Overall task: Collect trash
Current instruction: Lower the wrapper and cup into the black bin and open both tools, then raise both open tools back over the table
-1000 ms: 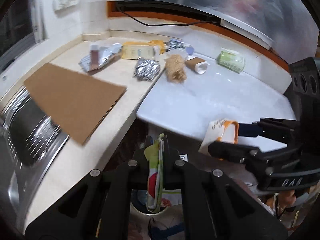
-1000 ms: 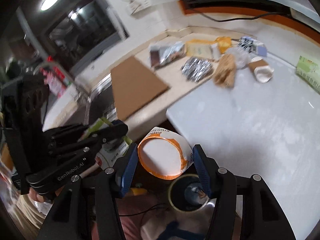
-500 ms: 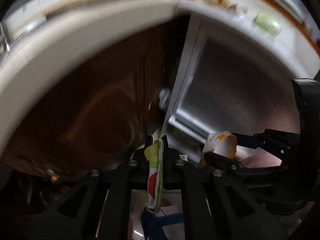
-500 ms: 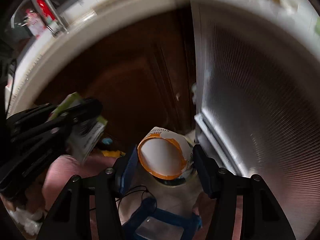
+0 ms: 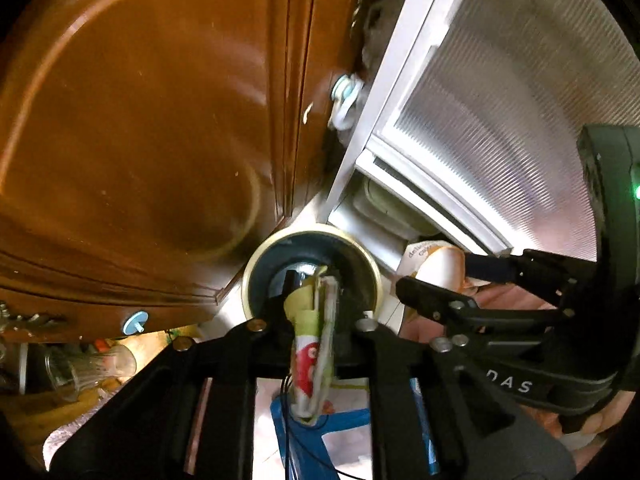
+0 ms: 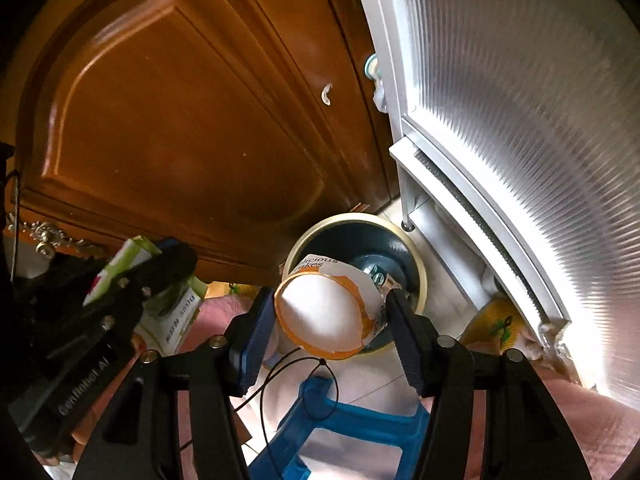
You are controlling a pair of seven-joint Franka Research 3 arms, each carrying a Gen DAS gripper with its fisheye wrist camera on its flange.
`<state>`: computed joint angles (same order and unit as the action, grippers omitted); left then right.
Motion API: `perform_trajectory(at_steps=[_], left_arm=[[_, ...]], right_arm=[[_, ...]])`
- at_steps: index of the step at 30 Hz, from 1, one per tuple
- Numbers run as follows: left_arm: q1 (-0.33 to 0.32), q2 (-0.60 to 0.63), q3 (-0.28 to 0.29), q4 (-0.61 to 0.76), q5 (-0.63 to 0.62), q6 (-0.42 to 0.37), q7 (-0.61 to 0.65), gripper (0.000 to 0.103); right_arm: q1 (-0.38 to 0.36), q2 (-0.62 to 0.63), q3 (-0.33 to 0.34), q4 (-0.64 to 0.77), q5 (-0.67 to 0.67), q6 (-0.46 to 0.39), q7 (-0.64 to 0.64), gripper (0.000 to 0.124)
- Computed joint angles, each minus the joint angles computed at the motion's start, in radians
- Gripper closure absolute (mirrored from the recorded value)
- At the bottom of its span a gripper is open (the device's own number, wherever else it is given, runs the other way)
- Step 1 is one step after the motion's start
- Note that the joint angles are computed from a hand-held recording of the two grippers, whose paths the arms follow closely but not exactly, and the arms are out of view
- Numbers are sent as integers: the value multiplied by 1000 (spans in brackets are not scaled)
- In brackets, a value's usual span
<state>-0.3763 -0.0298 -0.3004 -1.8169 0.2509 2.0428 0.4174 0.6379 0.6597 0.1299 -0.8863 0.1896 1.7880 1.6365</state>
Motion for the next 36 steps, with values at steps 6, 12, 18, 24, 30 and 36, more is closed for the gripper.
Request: perform_trajectory(at_steps=[6,12,18,24,30,36], left_arm=[[9,17,11,12,18,-32,-32,52],[24,2,17,-11,15,-20,-60,23],[24,7,13,-9,20,-25,-57,23],[12,16,4,20,55,-65,-56,23],[-8,27,-6,84,91,-122,-20,23],[-37,37,-22,209,122,-225,18,23]], right_arm=[[-10,120,2,170,34,-96,50,63],[-19,202,-5,301,45,-155,104,55],[-9,174,-15,265,22,-138,85,55],[-3,124,-25,195,-2,-104,61,55],[1,37,-34,102,-39,-77,41,55],[-6,-117,-30,-44,-72,-4,20,55]])
